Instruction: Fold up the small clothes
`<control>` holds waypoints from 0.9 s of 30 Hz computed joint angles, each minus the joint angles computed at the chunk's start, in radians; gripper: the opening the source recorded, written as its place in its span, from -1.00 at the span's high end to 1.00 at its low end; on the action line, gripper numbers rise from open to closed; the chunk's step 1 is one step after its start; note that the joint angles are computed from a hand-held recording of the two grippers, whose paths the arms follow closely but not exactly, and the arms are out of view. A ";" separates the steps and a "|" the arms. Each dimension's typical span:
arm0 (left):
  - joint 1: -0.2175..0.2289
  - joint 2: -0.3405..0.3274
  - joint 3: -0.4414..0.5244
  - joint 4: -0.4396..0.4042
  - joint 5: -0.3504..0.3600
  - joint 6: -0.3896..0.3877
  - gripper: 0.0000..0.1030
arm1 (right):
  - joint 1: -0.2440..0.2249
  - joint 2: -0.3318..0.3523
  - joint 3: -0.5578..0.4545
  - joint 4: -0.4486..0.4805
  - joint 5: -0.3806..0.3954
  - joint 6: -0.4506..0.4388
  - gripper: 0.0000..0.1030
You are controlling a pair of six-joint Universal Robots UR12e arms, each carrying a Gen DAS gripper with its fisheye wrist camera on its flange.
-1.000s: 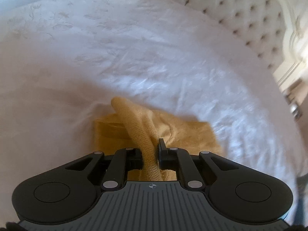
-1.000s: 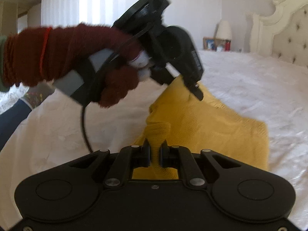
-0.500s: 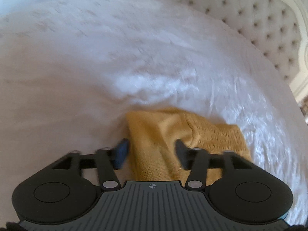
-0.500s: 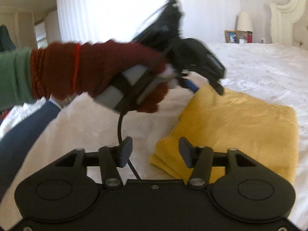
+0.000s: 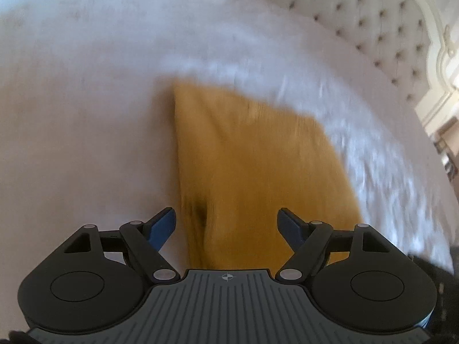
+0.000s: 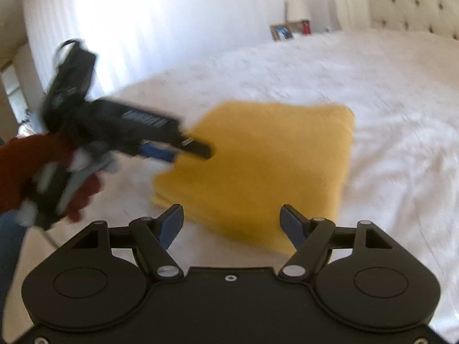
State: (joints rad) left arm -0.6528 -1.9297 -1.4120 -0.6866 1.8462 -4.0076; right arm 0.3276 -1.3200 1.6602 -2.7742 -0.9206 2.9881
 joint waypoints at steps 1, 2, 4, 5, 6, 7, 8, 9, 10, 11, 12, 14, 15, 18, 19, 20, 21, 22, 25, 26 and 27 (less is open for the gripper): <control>-0.004 0.002 -0.009 -0.017 -0.010 -0.013 -0.49 | -0.003 -0.004 0.004 0.017 -0.008 -0.004 -0.48; -0.013 0.004 -0.023 -0.003 0.009 -0.011 -0.49 | -0.007 -0.007 0.008 0.032 -0.007 -0.004 -0.48; -0.025 0.009 -0.038 0.018 0.038 -0.001 -0.49 | -0.019 -0.014 0.013 0.035 0.005 0.006 -0.48; -0.026 0.013 -0.042 0.023 0.036 -0.015 -0.49 | -0.022 -0.014 0.011 0.028 0.009 0.014 -0.48; -0.023 0.017 -0.047 0.033 0.020 -0.033 -0.49 | -0.027 -0.013 0.009 0.014 0.014 0.028 -0.50; -0.019 0.021 -0.054 0.046 0.001 -0.046 -0.50 | -0.030 -0.008 0.000 0.003 0.015 0.046 -0.53; -0.014 0.024 -0.060 0.065 -0.021 -0.057 -0.50 | -0.035 -0.002 -0.009 -0.008 0.018 0.070 -0.55; -0.007 0.026 -0.066 0.089 -0.045 -0.067 -0.51 | -0.040 0.009 -0.023 -0.018 0.026 0.101 -0.60; 0.000 0.026 -0.073 0.115 -0.075 -0.079 -0.53 | -0.047 0.022 -0.040 -0.026 0.037 0.138 -0.63; 0.006 0.025 -0.076 0.130 -0.096 -0.092 -0.58 | -0.054 0.038 -0.062 -0.031 0.050 0.185 -0.64; 0.012 0.022 -0.077 0.142 -0.110 -0.104 -0.60 | -0.058 0.054 -0.079 -0.036 0.063 0.226 -0.66; 0.021 0.014 -0.079 0.169 -0.135 -0.117 -0.66 | -0.067 0.092 -0.129 -0.014 0.090 0.290 -0.73; 0.023 0.009 -0.080 0.183 -0.145 -0.118 -0.70 | -0.069 0.111 -0.155 0.002 0.093 0.310 -0.75; 0.031 -0.006 -0.076 0.222 -0.174 -0.113 -0.80 | -0.070 0.165 -0.224 0.060 0.108 0.328 -0.75; 0.033 -0.010 -0.075 0.231 -0.183 -0.109 -0.83 | -0.068 0.184 -0.247 0.079 0.113 0.336 -0.75; 0.036 -0.015 -0.073 0.244 -0.193 -0.104 -0.85 | -0.066 0.203 -0.265 0.089 0.123 0.346 -0.75; 0.038 -0.020 -0.071 0.257 -0.202 -0.098 -0.85 | -0.069 0.213 -0.275 0.099 0.137 0.350 -0.75; 0.034 -0.026 -0.068 0.269 -0.206 -0.094 -0.85 | -0.068 0.229 -0.291 0.111 0.153 0.356 -0.75; 0.036 -0.038 -0.069 0.312 -0.220 -0.080 -0.86 | -0.068 0.264 -0.320 0.131 0.218 0.378 -0.75; 0.037 -0.041 -0.070 0.326 -0.222 -0.077 -0.86 | -0.066 0.278 -0.331 0.129 0.236 0.392 -0.76; 0.038 -0.045 -0.069 0.342 -0.228 -0.074 -0.86 | -0.064 0.293 -0.341 0.117 0.250 0.412 -0.78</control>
State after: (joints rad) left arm -0.6148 -1.9750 -1.4814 -0.3449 1.6180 -4.0812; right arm 0.2632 -1.0271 1.3191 -2.6576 -0.6706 3.4001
